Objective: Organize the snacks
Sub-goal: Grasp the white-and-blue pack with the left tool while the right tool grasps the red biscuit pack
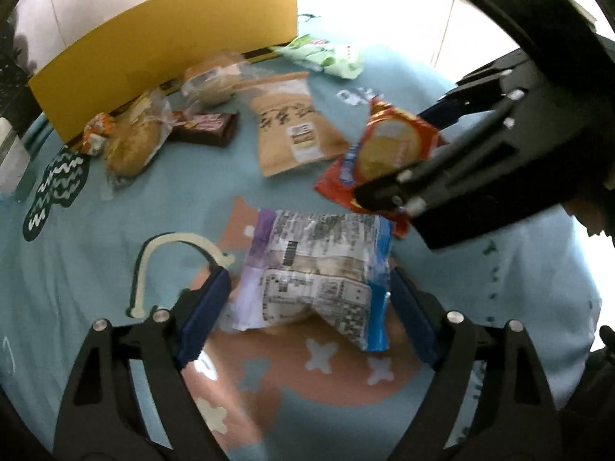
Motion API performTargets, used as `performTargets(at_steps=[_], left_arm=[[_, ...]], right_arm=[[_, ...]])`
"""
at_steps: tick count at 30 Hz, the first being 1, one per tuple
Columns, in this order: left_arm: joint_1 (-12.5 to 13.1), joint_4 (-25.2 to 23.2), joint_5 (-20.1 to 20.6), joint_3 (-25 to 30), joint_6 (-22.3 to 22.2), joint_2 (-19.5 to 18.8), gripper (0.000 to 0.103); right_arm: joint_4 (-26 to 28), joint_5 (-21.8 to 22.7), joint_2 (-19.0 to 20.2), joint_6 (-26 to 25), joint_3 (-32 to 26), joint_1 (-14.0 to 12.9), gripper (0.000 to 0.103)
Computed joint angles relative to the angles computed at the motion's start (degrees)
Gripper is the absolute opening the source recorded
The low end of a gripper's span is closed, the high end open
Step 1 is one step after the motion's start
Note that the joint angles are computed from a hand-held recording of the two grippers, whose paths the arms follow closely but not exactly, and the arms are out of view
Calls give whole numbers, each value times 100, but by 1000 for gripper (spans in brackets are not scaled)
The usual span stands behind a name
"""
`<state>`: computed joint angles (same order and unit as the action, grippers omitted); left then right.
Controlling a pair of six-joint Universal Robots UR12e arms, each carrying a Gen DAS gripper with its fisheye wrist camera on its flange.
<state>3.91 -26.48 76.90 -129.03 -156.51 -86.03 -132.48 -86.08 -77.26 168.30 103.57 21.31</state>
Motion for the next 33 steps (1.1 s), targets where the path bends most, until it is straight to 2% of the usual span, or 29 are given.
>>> performTargets(at_steps=[2, 3, 6, 7, 9, 13, 16, 20, 23, 27, 31, 33], left_arm=[[32, -15, -28, 6, -25, 3, 86], [58, -39, -54, 3, 15, 17, 85], [177, -37, -99, 4, 45, 47, 68], [207, -44, -86, 15, 22, 49, 64], [290, -23, 47, 55, -157, 21, 64], [557, -38, -228, 29, -392, 68, 64], [606, -59, -351, 49, -338, 98, 63], [607, -96, -492, 113, -423, 119, 55], [700, -115, -734, 167, -609, 174, 55], [715, -204, -829, 280, -650, 157, 55], [602, -462, -446, 324, -670, 49, 58], [562, -538, -303, 337, -735, -25, 69]], right_arm=[[39, 27, 4, 0, -19, -26, 70], [64, 23, 0, 12, -31, -32, 65], [153, 35, -31, 70, -34, -51, 48], [161, 47, -45, 82, -25, -74, 47], [183, 72, -143, 119, 56, -183, 45], [150, 237, -316, 317, 243, -357, 44], [149, 383, -372, 423, 291, -412, 42], [81, 674, -488, 495, 317, -501, 39], [-7, 834, -549, 522, 284, -543, 31], [177, 771, -541, 493, 212, -579, 31], [225, 721, -403, 698, 182, -501, 36], [317, 748, -350, 679, 138, -489, 41]])
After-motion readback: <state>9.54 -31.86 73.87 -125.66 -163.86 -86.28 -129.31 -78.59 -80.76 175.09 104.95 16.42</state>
